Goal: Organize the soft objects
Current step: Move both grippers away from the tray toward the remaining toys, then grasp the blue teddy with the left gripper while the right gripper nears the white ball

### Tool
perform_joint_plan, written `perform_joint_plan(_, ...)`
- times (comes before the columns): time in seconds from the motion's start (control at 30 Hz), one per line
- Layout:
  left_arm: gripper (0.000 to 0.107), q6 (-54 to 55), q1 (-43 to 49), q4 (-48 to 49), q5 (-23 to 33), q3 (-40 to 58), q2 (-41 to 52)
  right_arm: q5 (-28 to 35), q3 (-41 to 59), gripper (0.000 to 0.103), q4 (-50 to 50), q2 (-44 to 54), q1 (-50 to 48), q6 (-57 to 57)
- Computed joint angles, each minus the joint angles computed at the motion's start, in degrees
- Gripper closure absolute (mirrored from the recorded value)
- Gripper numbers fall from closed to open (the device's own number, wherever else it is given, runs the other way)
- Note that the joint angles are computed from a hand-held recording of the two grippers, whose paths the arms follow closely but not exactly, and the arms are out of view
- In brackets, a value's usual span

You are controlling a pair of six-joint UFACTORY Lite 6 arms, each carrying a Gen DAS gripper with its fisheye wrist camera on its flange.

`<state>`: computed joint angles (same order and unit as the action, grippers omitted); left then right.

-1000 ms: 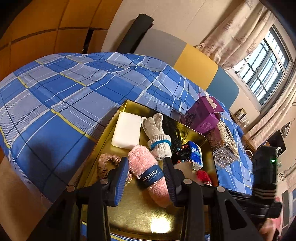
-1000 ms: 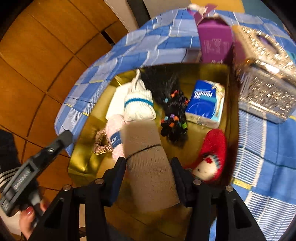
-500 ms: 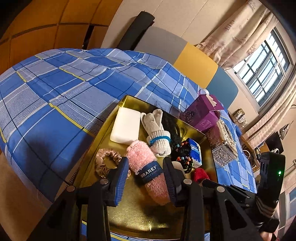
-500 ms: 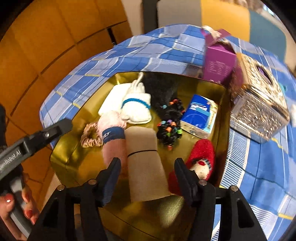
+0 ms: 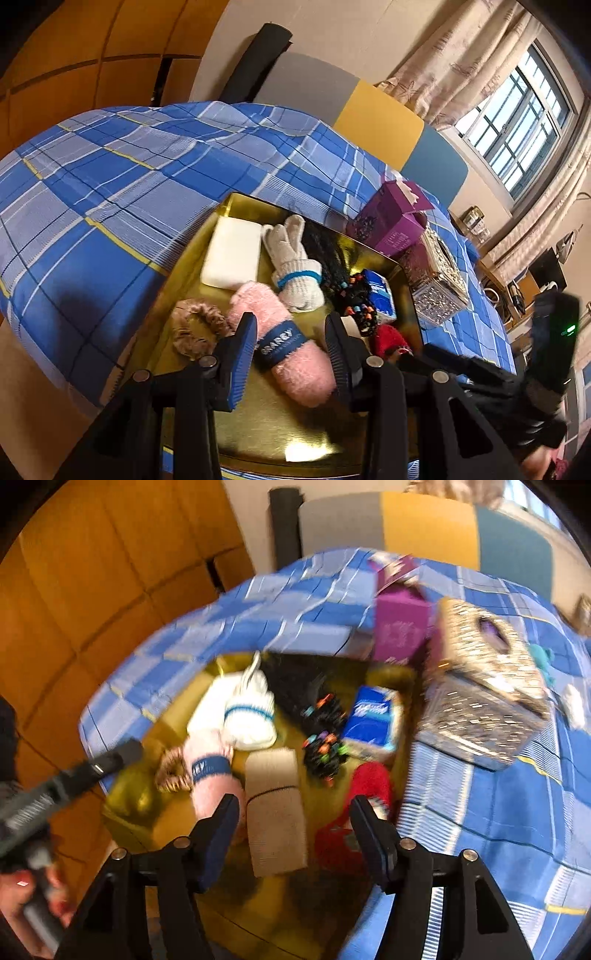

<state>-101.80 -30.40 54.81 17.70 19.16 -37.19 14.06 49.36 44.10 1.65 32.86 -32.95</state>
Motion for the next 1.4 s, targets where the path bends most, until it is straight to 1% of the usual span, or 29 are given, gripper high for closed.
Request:
perform_joint_plan(0.07,0.069,-7.52,-2.82,5.58,1.75,2.09,3.29,1.57,-2.08,0.037,5.49,-3.56,-3.87,-5.92)
perform_joint_plan(0.1,0.069,-10.66,-4.12,8.27,1.53,2.77,4.86,2.03,-3.06,0.037,6.21,-5.19,-5.19,-6.59)
perform_joint_plan(0.2,0.069,-11.16,-5.97,9.05,0.78,5.30,7.62,4.77,-5.81,0.037,9.05,-9.24,-11.46,-9.92)
perform_joint_plan(0.3,0.069,-15.47,-8.69,13.08,0.06,8.23,11.65,7.71,-6.93,0.037,9.33,-10.78,-17.77,-11.07)
perform_joint_plan(0.33,0.069,-16.82,-9.97,14.20,0.59,9.52,13.21,8.39,-6.81,0.037,8.91,-10.36,-19.92,-11.46)
perform_joint_plan(0.37,0.069,-18.55,-11.35,15.79,1.15,10.95,14.96,8.89,-6.63,0.037,8.60,-9.75,-22.05,-12.29)
perform_joint_plan(0.43,0.068,-18.46,-13.38,16.65,0.86,13.85,18.08,8.46,-6.56,0.037,5.96,-8.73,-26.51,-12.23)
perform_joint_plan(0.53,0.068,-13.49,-14.64,15.30,-1.36,17.65,21.76,9.19,-4.73,0.037,4.15,-5.05,-33.13,-13.17)
perform_joint_plan(0.6,0.068,-12.04,-16.94,12.18,0.29,22.11,25.94,10.17,-3.42,0.037,3.78,-3.03,-37.52,-14.65)
perform_joint_plan(0.73,0.067,-4.34,-19.60,6.87,1.41,30.69,33.39,9.32,-0.93,0.037,1.43,0.49,-43.09,-16.56)
perform_joint_plan(0.9,0.065,6.07,-22.61,0.17,3.57,44.60,44.23,9.23,3.86,0.037,-0.42,5.65,-49.11,-19.63)
perform_joint_plan(0.97,0.063,7.96,-22.95,-1.02,3.07,48.62,47.72,9.35,6.77,0.036,-1.57,8.44,-50.99,-20.08)
perform_joint_plan(1.07,0.063,19.26,-23.59,-11.08,4.64,58.42,54.33,10.25,12.01,0.036,-4.16,12.89,-52.64,-19.36)
perform_joint_plan(1.13,0.063,28.68,-23.16,-17.84,3.83,65.00,59.63,10.61,15.84,0.035,-5.53,16.03,-53.47,-19.16)
perform_joint_plan(1.17,0.063,34.03,-23.10,-22.55,5.32,68.92,62.29,10.60,18.64,0.035,-6.14,18.30,-54.10,-19.12)
perform_joint_plan(1.2,0.063,38.08,-23.18,-26.69,7.19,74.89,66.42,10.81,21.31,0.035,-6.14,20.47,-54.65,-19.36)
perform_joint_plan(1.27,0.063,44.17,-23.22,-32.35,12.39,86.86,74.01,12.02,28.31,0.034,-5.87,25.88,-56.02,-19.88)
perform_joint_plan(1.3,0.063,45.84,-23.20,-33.53,14.99,92.86,77.74,12.56,31.18,0.034,-5.29,28.02,-56.65,-20.52)
perform_joint_plan(1.37,0.062,50.51,-22.78,-34.81,17.16,104.85,85.67,13.44,37.30,0.029,-2.42,32.62,-58.17,-23.00)
perform_joint_plan(1.4,0.058,51.67,-22.29,-35.64,18.01,110.85,89.36,13.24,40.04,0.028,-1.22,34.87,-58.97,-23.73)
